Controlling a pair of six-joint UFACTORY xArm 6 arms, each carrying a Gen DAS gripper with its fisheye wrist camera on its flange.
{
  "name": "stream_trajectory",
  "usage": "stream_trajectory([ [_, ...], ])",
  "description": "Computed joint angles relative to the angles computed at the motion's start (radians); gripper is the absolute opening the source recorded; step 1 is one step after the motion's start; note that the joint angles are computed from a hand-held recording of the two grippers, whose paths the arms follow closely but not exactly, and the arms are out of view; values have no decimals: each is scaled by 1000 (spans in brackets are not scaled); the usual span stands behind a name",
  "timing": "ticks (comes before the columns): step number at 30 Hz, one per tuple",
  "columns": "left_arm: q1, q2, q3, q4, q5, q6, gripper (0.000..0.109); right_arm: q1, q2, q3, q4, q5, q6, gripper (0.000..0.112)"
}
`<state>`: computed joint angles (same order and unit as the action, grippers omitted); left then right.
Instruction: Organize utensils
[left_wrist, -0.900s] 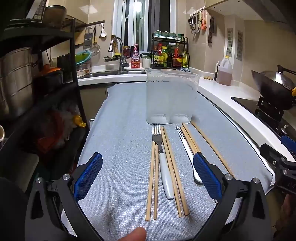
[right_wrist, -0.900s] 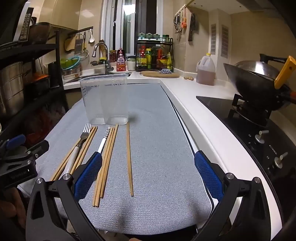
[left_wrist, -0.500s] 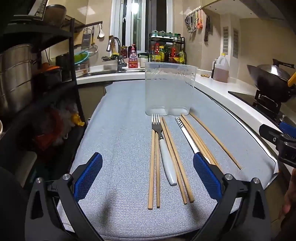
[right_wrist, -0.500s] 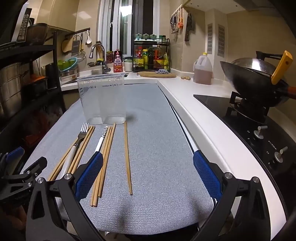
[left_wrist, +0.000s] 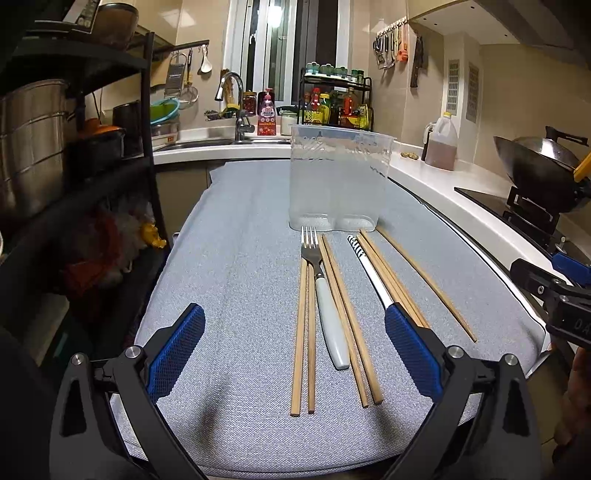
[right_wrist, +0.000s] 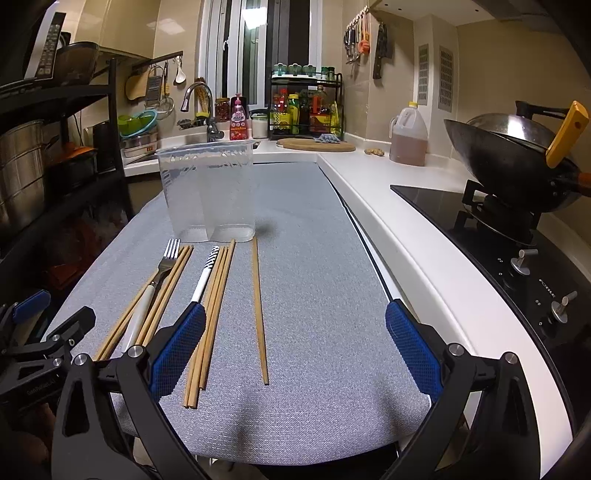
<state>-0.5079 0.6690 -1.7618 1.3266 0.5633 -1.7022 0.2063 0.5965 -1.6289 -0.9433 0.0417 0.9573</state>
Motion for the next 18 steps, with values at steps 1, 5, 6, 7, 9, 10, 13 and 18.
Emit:
stream_trajectory([
  [1, 0, 5, -9, -8, -2, 11, 94, 1, 0, 0, 1, 2, 0, 96],
  [5, -4, 4, -8, -9, 3, 24, 94, 0, 2, -2, -5, 0, 0, 96],
  [6, -4, 0, -4, 0, 4, 18, 94, 1, 3, -2, 0, 0, -5, 96],
  [7, -4, 1, -10, -4, 7, 22, 94, 0, 2, -1, -10, -1, 4, 96],
  [9, -7, 2, -13, 3, 11, 15, 94, 0, 3, -3, -16, 2, 10, 96],
  [10, -7, 2, -12, 3, 8, 15, 94, -1, 3, -1, -12, 0, 5, 96],
  [13, -8, 3, -15, -8, 8, 25, 94, -2, 3, -3, -34, 1, 28, 96],
  [18, -6, 0, -12, -9, -1, 25, 94, -2, 3, -4, -36, 0, 27, 96],
])
